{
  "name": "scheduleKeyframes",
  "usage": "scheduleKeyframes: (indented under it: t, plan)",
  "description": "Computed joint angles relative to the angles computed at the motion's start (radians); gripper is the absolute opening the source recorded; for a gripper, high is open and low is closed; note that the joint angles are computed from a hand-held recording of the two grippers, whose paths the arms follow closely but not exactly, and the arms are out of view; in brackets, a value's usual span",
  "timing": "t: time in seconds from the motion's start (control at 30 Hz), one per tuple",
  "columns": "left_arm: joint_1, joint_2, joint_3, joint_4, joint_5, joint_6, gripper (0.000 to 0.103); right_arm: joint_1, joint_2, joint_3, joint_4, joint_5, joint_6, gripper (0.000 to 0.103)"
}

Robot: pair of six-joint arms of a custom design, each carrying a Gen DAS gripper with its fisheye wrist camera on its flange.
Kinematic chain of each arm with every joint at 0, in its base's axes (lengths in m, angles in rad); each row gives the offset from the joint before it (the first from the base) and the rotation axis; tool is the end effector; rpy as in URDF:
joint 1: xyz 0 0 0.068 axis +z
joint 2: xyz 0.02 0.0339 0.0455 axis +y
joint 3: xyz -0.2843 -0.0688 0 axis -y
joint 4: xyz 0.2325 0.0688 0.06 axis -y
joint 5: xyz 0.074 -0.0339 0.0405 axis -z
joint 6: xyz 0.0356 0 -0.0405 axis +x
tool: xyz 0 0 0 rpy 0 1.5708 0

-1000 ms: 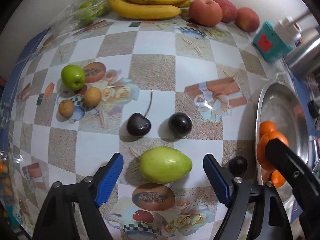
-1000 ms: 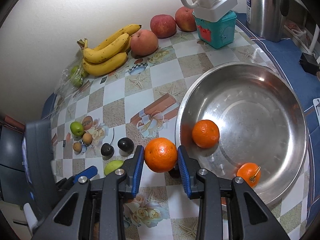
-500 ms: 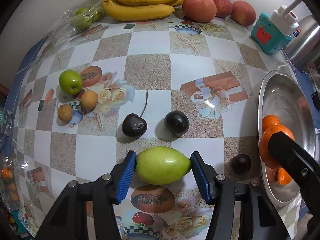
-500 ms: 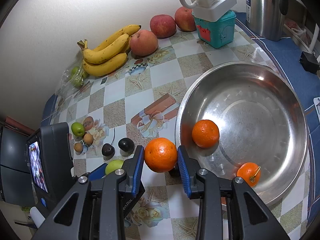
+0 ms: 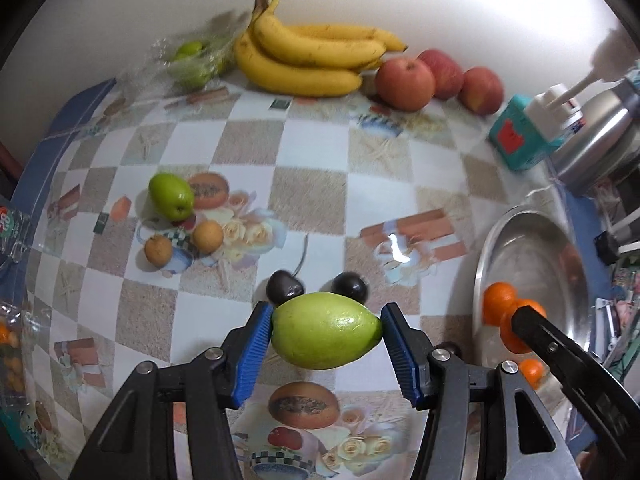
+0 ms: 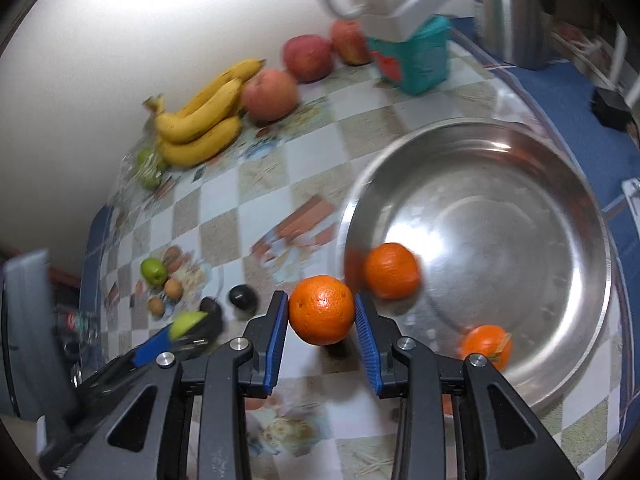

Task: Organize fruits
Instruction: 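Carry the green pear and the mandarin over the steel bowl with both grippers, then open both grippers to drop the pear and mandarin into the bowl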

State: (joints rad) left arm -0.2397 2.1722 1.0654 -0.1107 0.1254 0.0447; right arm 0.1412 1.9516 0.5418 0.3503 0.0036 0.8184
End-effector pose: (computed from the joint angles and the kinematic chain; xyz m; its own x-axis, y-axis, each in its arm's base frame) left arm 0.3646 -0.0937 0.0643 -0.8981 0.2651 -0.3509 0.3180 0.9426 -0.1018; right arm 0.2731 0.0387 0.0620 -0.6915 0.6391 -0.3367 0.5354 0.7664 0.3551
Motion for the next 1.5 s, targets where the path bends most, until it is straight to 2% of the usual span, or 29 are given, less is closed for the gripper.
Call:
scheduleKeyframes:
  t: [0.23, 0.57, 0.93, 1.27, 1.5]
  plan:
    - [-0.097, -0.074, -0.083, 0.076, 0.066, 0.017, 0.059, -0.126, -0.04, -0.094, 0.019, 0.032, 0.016, 0.035]
    - [-0.288, -0.097, -0.18, 0.217, 0.075, 0.065, 0.059, -0.261, -0.061, -0.189, 0.098, 0.007, 0.003, 0.036]
    - [-0.323, 0.014, -0.134, 0.254, 0.105, 0.039, 0.059, -0.344, 0.066, -0.192, 0.194, -0.073, -0.012, 0.036]
    - [-0.337, 0.044, -0.119, 0.24, 0.086, 0.04, 0.06, -0.336, 0.087, -0.164, 0.16, -0.067, -0.022, 0.037]
    - [-0.335, 0.021, -0.131, 0.249, 0.091, 0.042, 0.064, -0.328, 0.071, -0.152, 0.132, -0.048, -0.034, 0.039]
